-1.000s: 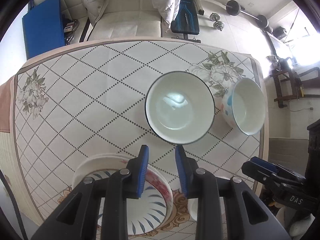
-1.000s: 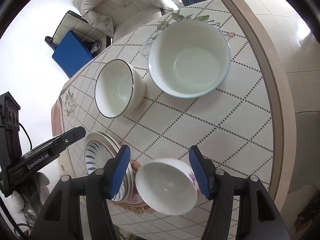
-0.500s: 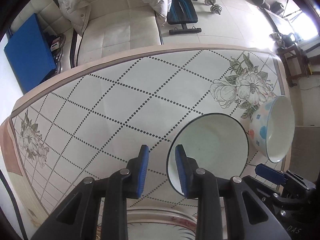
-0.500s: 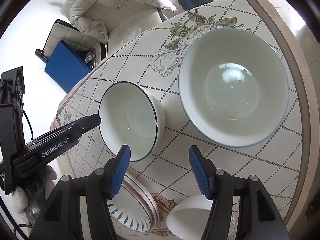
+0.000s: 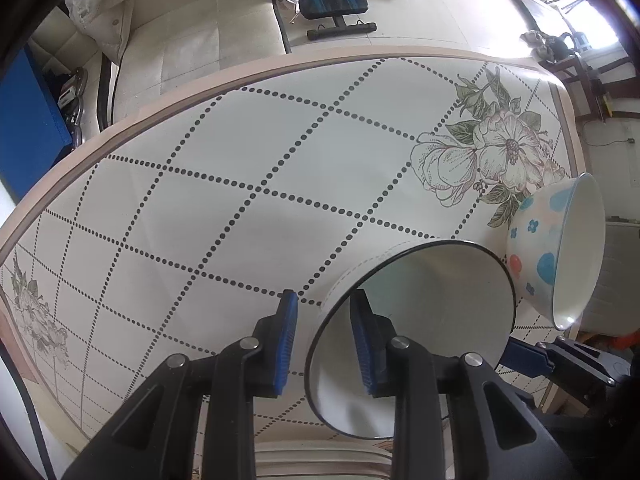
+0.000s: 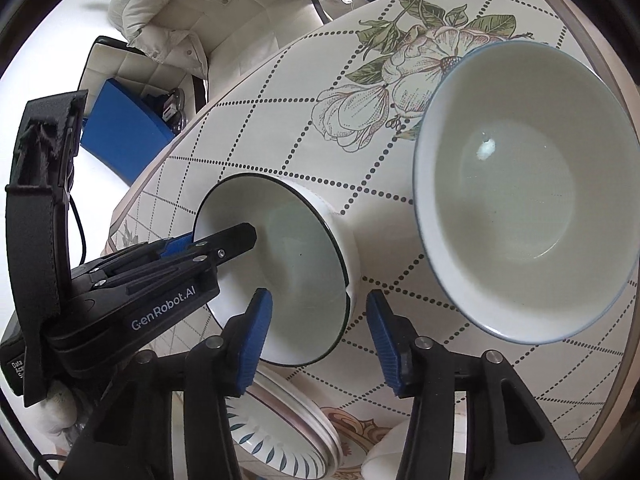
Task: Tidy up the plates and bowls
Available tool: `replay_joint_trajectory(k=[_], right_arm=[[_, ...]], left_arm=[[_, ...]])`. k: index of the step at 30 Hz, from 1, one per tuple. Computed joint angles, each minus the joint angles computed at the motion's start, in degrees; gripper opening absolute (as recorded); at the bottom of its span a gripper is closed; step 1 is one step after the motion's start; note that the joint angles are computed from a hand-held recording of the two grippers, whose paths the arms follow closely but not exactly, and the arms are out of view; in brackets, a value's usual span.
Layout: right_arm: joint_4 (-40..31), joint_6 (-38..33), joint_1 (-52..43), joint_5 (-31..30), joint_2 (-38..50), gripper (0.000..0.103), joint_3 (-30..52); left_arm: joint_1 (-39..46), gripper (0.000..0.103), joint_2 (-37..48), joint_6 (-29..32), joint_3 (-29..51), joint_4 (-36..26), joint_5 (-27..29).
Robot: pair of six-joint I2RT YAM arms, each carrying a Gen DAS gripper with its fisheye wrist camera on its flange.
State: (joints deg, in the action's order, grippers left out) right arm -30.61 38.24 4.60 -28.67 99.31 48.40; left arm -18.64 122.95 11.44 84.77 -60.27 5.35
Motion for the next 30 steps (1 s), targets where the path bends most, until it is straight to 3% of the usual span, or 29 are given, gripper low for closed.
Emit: replay_joint_trajectory(k=[7,10,21,30], right_arm=[[-0.93,0.0,1.88,2.81,4.2,0.027,2.55],[-1.8,-0.13,2.71,5.17,5.21,0.012,3.21],[-3.09,-1.0,4.17,6.81,5.66,0.009,4.37],[-6.67,-1.94,2.83,5.94,-4.02,0.009,0.71]], left_arm=[[-0.25,0.013,-0.92,0.28,-2.5,2.8,-0.72],[-0.07,0.012,-1.41,-0.37,-2.96,3.14,-0.53],[0.11,0.01,-5.82,-1.93,-6.0,2.66,0.06],[-2.43,0.01,-15.54,-1.91,-9.36,-1.19,0.62]])
